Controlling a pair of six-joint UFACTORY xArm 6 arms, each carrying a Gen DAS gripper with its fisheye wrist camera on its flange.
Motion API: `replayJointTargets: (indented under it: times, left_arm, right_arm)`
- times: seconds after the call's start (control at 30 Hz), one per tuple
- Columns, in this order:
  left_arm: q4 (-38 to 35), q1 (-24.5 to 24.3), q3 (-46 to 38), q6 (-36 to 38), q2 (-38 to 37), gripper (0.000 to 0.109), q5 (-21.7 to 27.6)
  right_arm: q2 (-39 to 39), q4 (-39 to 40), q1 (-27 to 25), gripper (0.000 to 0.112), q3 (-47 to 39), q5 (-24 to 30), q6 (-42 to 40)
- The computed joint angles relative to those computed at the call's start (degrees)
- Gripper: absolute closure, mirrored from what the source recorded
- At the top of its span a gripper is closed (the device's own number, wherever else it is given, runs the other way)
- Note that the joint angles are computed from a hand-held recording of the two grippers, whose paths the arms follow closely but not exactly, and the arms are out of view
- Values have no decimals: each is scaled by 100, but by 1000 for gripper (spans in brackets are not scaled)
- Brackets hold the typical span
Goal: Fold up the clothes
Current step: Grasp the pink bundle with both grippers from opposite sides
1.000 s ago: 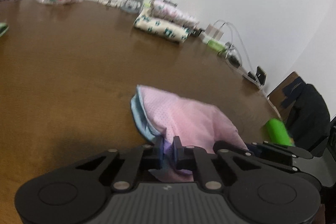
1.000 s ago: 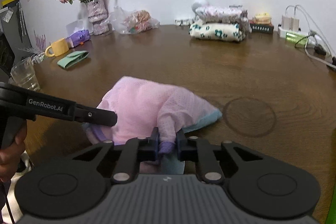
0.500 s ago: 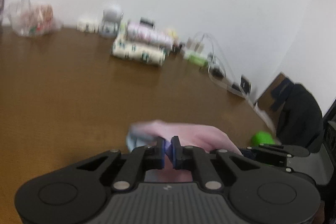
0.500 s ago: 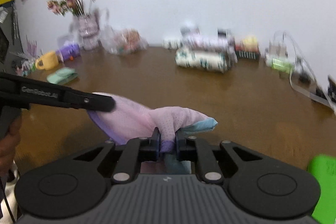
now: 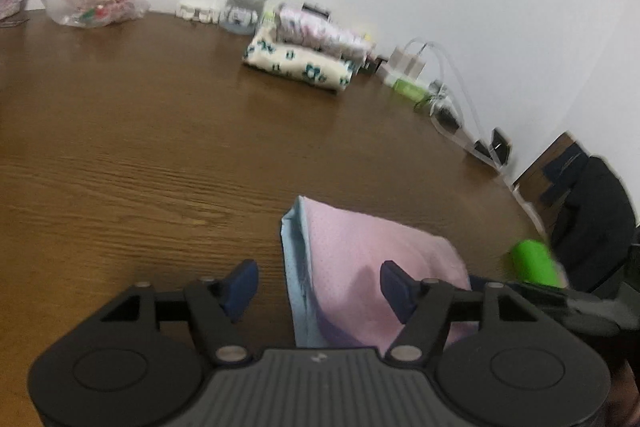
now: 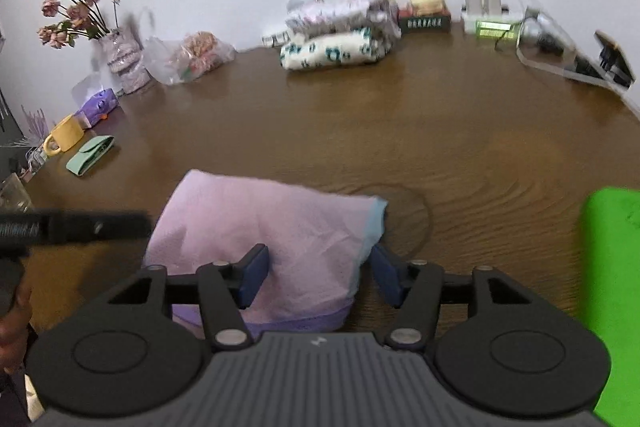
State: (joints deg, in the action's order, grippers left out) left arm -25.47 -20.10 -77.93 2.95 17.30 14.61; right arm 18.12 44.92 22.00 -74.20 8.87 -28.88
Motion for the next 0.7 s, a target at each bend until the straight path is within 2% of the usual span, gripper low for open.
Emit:
replayJointTargets:
  times: [0.03, 0.07, 0.1, 0.17, 0.27, 0.4, 0.5, 0.63, 0.7]
  left_arm:
    - [195, 3, -171, -137, 132, 57, 157]
    - [150, -17, -276, -56, 211, 67, 281]
    - [-94, -42, -320, 240, 263, 71, 334]
    - [-202, -99, -278, 536, 310, 75, 141]
    - [34, -62, -576, 451, 562, 83, 148]
    - [235, 81, -1519, 420, 1265, 85, 299]
    - [1196, 186, -2416, -325, 1874, 85, 512]
    - [2164, 253, -3997, -1149, 2790, 84, 1235]
    - [2731, 280, -4783, -1451, 3268, 76, 1486]
  right_arm:
    - [30, 158, 31, 75, -30, 61, -141]
    - [39, 229, 69, 79, -27, 70, -241]
    - [53, 239, 102, 80, -11, 3, -315]
    - [90, 304, 148, 83, -1, -138, -499]
    - [265, 82, 91, 84, -208, -131, -421]
    - [781, -1777, -101, 84, -872, 12, 1107]
    - [1499, -3007, -264, 82, -1929, 332, 2324]
    - [2552, -3897, -382, 79, -3638, 1000, 3381]
    - [3100, -3956, -406, 77, -4581, 1421, 3544]
